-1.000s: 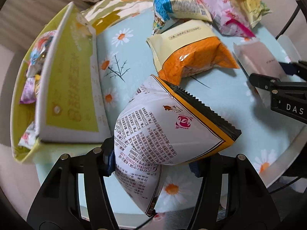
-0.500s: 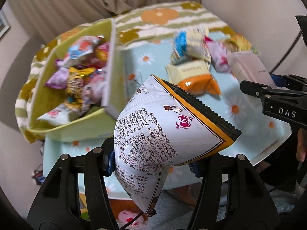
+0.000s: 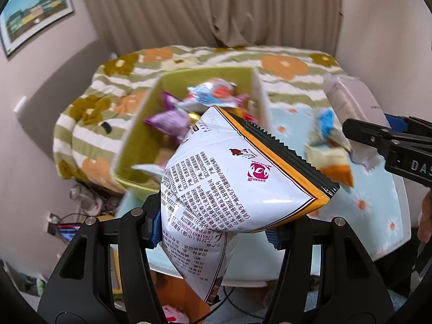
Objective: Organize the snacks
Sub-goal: 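Carry both bags over the yellow box and release them inside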
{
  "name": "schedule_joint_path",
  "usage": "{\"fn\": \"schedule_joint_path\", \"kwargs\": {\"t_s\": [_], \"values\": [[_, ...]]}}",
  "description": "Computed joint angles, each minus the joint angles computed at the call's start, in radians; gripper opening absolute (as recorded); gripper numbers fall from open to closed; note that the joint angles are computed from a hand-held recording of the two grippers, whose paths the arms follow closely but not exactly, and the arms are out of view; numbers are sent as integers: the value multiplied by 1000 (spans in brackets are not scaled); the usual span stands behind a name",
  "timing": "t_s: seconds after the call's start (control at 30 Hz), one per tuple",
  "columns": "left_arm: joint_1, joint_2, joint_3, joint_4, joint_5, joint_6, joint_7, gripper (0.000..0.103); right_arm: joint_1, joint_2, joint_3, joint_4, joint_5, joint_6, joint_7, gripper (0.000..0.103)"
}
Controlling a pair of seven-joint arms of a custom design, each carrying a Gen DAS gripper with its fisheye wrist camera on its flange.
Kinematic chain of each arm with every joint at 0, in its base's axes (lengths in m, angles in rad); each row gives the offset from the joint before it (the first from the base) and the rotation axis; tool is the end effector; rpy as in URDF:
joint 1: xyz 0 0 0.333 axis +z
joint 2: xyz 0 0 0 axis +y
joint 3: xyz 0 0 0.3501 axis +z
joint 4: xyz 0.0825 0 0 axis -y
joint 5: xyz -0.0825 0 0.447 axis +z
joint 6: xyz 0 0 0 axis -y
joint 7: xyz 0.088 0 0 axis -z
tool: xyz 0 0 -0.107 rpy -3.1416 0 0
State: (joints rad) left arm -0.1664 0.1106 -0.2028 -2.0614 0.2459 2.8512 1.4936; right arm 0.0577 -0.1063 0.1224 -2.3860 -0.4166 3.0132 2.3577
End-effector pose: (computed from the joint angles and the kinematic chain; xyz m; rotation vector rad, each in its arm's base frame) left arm 0.6218 -0.2507 0.4595 -1.3278 2.2225 -0.6833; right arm 0.5562 0.1325 0.4353 -1.5540 1.9184 -0.5391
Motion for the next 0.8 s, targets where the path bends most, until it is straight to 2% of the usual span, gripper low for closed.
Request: {"fn": "schedule_joint_path", "kwargs": {"t_s": [0.1,0.3,0.47,0.67,0.73,0.8], "values": [[23,36,12,62,-14,-17,26,54,22,55,2,80,-3,-1,-7,59],[71,154,10,236,-58,-77,116,54,111,171,-54,225,27,-14,-21,59],[98,314,-13,449,-104,-183,216,54,183,265,-106,350,55,-62,-28,59],[88,466,-23,638,-131,-301,291,55,267,339,-190,441,87,-116,-19,59],[78,487,-13,661,-121,-304,294,64,292,350,-219,450,78,-124,8,59],[87,517,-27,696,-145,-339,320,102,300,359,-228,456,83,-126,12,41]]}}
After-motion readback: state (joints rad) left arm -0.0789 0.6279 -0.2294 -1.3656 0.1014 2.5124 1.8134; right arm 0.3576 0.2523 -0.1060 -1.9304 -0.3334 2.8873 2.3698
